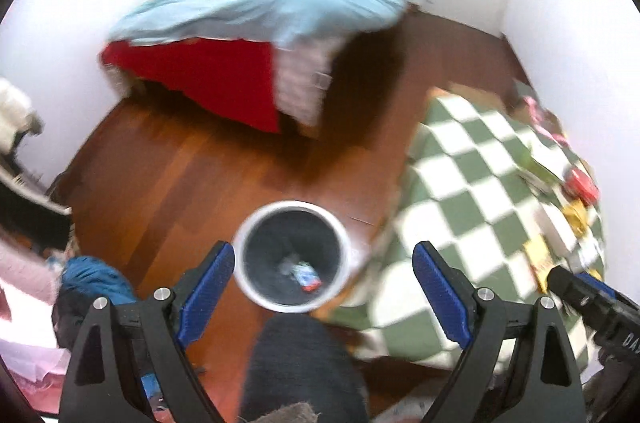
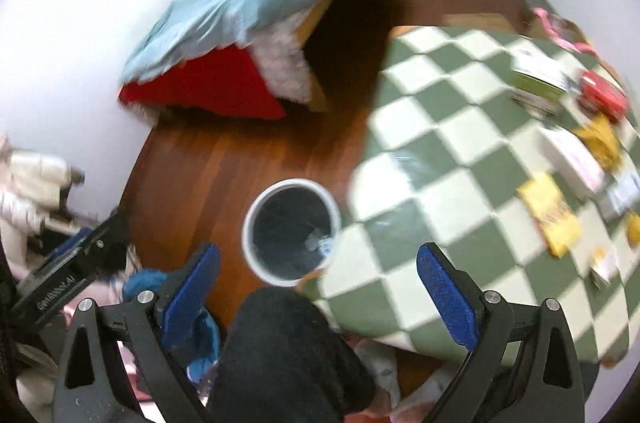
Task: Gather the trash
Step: 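Move both open tools back over the table, then grasp the yellow box with the left tool while the right tool grasps the white-and-blue box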
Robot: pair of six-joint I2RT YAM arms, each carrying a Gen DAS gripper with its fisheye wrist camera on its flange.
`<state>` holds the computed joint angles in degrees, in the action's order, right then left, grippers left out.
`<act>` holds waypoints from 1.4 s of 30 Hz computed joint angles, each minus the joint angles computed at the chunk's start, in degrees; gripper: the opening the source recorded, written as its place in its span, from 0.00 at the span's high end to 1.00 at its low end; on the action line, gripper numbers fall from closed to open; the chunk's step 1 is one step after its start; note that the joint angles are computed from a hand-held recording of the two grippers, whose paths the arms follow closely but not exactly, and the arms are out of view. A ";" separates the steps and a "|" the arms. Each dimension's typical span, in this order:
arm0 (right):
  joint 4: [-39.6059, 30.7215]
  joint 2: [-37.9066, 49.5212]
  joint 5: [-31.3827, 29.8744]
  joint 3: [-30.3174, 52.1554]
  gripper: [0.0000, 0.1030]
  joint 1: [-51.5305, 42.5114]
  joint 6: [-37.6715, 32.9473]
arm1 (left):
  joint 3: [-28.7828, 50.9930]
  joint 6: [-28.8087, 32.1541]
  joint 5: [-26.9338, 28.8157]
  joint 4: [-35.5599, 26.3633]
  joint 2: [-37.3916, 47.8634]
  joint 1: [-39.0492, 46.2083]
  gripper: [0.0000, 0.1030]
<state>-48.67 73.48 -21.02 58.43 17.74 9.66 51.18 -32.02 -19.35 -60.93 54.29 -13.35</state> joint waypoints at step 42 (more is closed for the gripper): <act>-3.42 62.08 7.02 44.62 0.55 -49.02 -18.80 | 62.18 -14.08 14.87 0.43 86.90 -25.58 0.35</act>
